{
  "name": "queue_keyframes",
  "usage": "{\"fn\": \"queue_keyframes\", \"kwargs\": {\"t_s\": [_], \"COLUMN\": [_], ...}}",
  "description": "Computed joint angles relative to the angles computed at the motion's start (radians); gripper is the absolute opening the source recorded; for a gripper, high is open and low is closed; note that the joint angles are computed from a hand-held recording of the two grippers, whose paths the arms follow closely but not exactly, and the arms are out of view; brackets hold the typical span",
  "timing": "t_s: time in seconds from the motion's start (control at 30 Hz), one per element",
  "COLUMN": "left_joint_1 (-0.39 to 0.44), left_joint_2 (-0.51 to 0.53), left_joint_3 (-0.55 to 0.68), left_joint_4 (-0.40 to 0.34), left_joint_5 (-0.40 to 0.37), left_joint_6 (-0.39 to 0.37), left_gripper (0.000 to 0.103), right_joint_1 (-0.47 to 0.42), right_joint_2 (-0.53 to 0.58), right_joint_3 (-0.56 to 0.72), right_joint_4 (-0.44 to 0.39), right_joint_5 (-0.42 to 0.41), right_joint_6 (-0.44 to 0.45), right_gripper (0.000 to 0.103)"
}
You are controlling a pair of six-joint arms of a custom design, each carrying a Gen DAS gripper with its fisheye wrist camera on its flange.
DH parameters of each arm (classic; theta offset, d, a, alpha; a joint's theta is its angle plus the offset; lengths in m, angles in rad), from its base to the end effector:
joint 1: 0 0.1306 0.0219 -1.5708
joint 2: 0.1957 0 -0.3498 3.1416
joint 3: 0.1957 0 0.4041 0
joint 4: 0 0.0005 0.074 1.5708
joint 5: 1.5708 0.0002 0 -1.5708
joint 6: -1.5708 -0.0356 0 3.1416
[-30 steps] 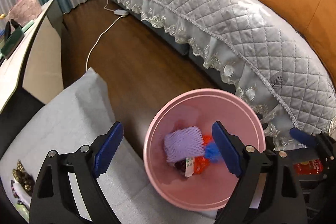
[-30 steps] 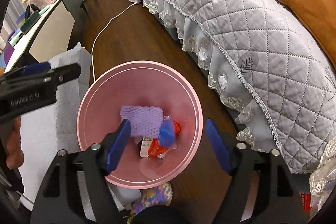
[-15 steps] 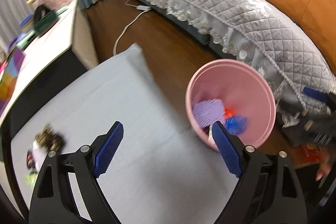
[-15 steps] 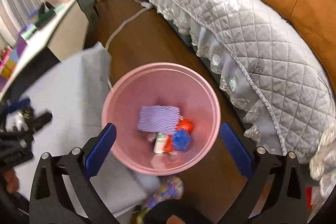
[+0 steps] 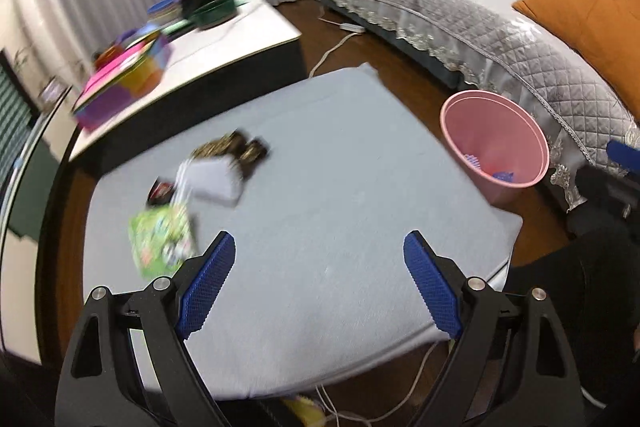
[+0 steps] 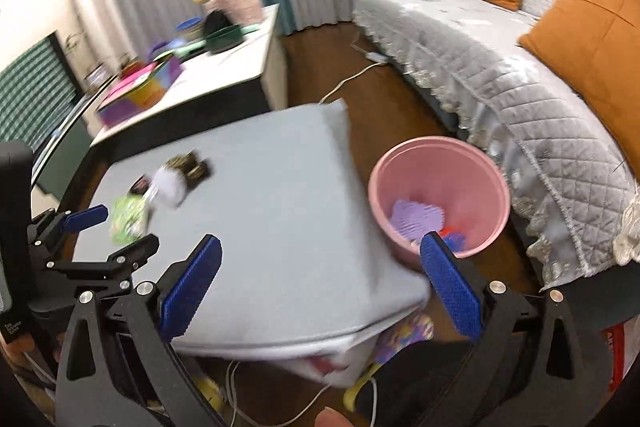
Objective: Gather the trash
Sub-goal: 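Move both open tools back over the table toward the green packet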
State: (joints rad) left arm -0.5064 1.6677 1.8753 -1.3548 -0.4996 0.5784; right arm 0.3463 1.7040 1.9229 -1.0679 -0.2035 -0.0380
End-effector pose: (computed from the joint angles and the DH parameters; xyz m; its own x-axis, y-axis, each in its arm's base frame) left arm 0.4989 -0.2578 0.4528 -0.8061 -0.1016 -0.5829 -0.2235 0.9645 0.1410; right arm 0.5632 0.2103 0.4676 -0.7230 -0.2213 -0.6545 -0.4309 0.8850 0.1767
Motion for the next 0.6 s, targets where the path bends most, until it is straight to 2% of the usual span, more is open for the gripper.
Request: {"fn": "queue_keyframes", "kwargs": {"t_s": [0.2,0.27,0.37,0.6], "left_joint_1": [-0.032,-0.052,-0.080,-0.115], "left_joint_2": [-0.150,-0.196,-0.250,-0.336], "left_joint_3": [-0.187,-0.240,-0.299,-0.384], "left_joint_4": [0.009,0.008,-0.009,-0.030], "left_joint_5": [-0.017,-0.050,-0.090,-0.117], "left_joint_6": [0.127,0.167,0.218,0.324], "left_gripper": [0.084,0.084,0.084,0.084], "right_joint_1": [0.072,0.092,0.115,0.150], "right_joint_2": [-0.106,-0.128,-0.159,-0.214], "right_joint_3": [-0.146,-0.172,-0.199,-0.243], "right_joint_4": [0.011,0.003,-0.002,0.014], "right_joint_5": [0.032,0.034,0.040,0.053], "right_joint_6": [0.008,0.024,0.038,0.067], "right_gripper": [0.098,0.098,0.098,0.098]}}
